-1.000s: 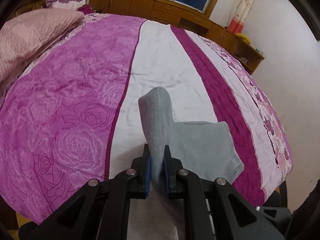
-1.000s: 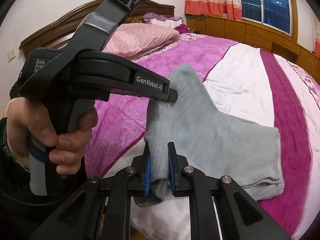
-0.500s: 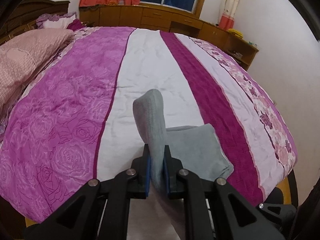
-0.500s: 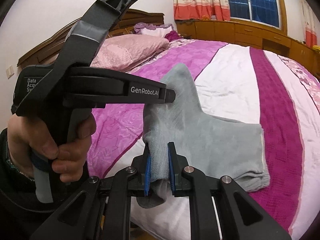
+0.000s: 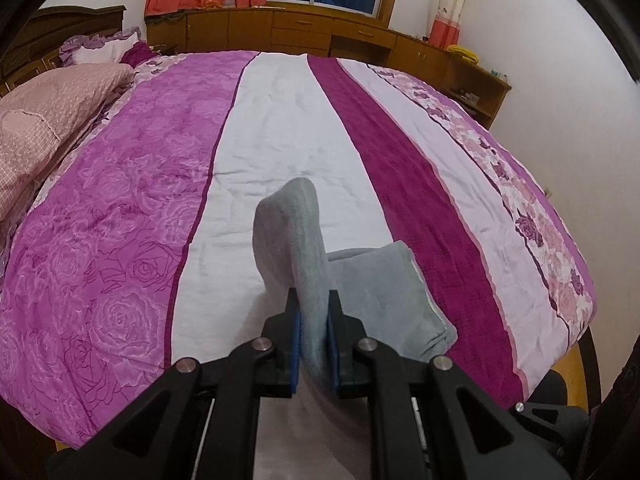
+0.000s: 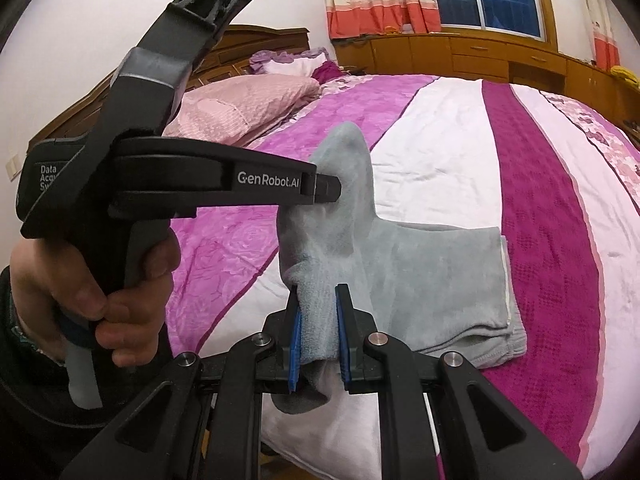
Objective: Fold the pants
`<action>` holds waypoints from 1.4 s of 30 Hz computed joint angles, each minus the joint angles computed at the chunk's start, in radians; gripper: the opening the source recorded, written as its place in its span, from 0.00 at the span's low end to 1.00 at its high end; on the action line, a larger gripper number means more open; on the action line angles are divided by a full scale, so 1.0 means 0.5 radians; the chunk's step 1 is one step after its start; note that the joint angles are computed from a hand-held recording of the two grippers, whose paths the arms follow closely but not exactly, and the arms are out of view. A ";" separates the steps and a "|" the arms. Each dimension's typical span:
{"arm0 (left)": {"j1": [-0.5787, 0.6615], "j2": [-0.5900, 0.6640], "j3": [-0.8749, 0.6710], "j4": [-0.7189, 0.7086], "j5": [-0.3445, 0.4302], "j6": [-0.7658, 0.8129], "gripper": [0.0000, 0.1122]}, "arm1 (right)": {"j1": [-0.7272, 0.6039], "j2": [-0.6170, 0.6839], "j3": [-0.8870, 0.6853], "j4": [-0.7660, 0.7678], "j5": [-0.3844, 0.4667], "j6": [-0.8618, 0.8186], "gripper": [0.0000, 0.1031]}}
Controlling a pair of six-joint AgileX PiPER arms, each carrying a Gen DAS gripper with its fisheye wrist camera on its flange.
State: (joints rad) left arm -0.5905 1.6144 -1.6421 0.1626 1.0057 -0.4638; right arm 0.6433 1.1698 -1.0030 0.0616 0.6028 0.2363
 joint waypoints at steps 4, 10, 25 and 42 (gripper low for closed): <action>-0.068 0.042 -0.043 0.071 0.013 -0.028 0.10 | -0.078 -0.028 0.026 0.079 0.010 -0.073 0.07; -0.149 0.131 -0.149 0.100 0.039 -0.011 0.10 | -0.182 -0.095 0.089 0.155 0.018 -0.130 0.07; -0.315 0.469 -0.507 0.179 0.184 0.030 0.10 | -0.625 -0.151 0.243 0.634 0.078 -0.615 0.07; -0.358 0.817 -0.871 0.165 0.348 0.118 0.10 | -0.996 -0.107 0.363 1.071 0.154 -1.065 0.07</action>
State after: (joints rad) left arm -0.7694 2.0226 -2.0776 0.2449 1.1798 -0.4049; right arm 0.1453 1.1161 -0.8215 0.5970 0.6798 -0.2962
